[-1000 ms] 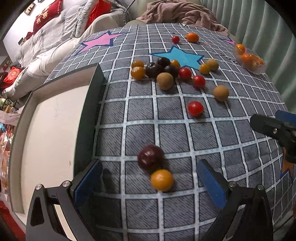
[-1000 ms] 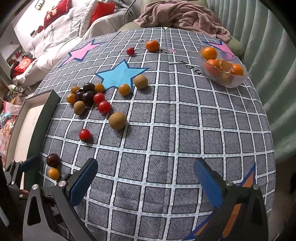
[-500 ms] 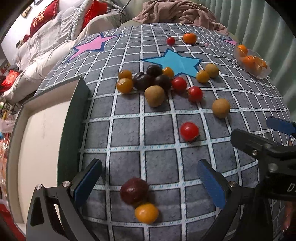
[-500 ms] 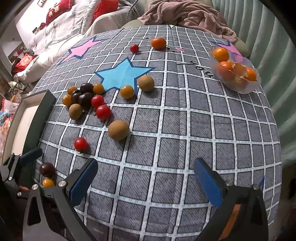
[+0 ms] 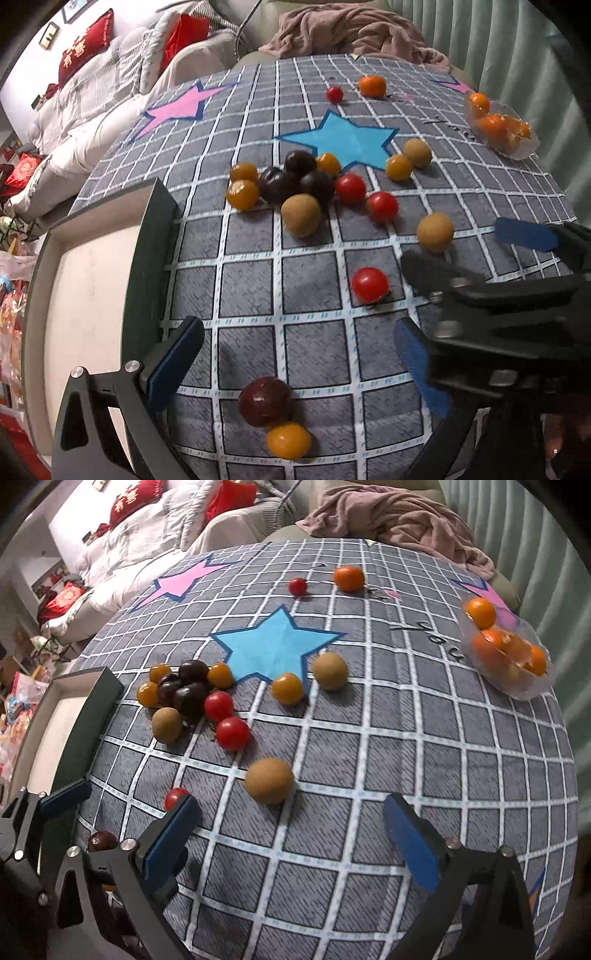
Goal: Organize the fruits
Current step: 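Grasp a red cherry tomato with the left gripper while the right grasps a tan round fruit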
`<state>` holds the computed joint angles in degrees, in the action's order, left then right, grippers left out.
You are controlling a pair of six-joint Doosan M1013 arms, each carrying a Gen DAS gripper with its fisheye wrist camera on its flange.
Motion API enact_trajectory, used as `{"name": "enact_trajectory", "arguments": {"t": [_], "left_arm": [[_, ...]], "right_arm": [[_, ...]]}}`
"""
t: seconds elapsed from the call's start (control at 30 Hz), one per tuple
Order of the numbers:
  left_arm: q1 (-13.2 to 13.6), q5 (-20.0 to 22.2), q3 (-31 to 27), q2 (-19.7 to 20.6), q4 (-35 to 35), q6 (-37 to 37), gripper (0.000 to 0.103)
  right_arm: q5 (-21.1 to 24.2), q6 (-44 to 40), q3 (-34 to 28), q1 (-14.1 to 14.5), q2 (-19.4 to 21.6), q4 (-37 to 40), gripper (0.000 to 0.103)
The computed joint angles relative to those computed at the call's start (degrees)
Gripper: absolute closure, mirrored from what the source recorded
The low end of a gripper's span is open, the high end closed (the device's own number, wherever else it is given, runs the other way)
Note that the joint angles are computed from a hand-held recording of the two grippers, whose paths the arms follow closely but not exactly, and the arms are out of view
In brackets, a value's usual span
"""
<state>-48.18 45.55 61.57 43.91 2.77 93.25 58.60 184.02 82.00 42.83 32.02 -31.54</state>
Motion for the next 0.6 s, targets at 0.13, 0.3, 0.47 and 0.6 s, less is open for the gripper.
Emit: {"name": "enact_trajectory", "arguments": {"t": [0.13, 0.3, 0.47, 0.6], "left_arm": [[-0.2, 1.1, -1.0, 0.6, -0.4, 0.9, 0.013], [-0.7, 0.4, -1.3, 0.8, 0.5, 0.1, 0.013], [-1.2, -0.5, -1.5, 0.9, 0.2, 0.3, 0.031], [-0.9, -0.3, -1.8, 1.0, -4.0, 2.1, 0.053]], "right_arm": [[0.7, -1.3, -0.5, 0.0, 0.4, -0.5, 0.033], [-1.0, -0.9, 0.6, 0.2, -0.2, -2.2, 0.073], [-1.1, 1.9, 2.7, 0.5, -1.4, -3.0, 0.073], [-1.8, 2.7, 3.8, 0.6, -2.2, -3.1, 0.073]]}}
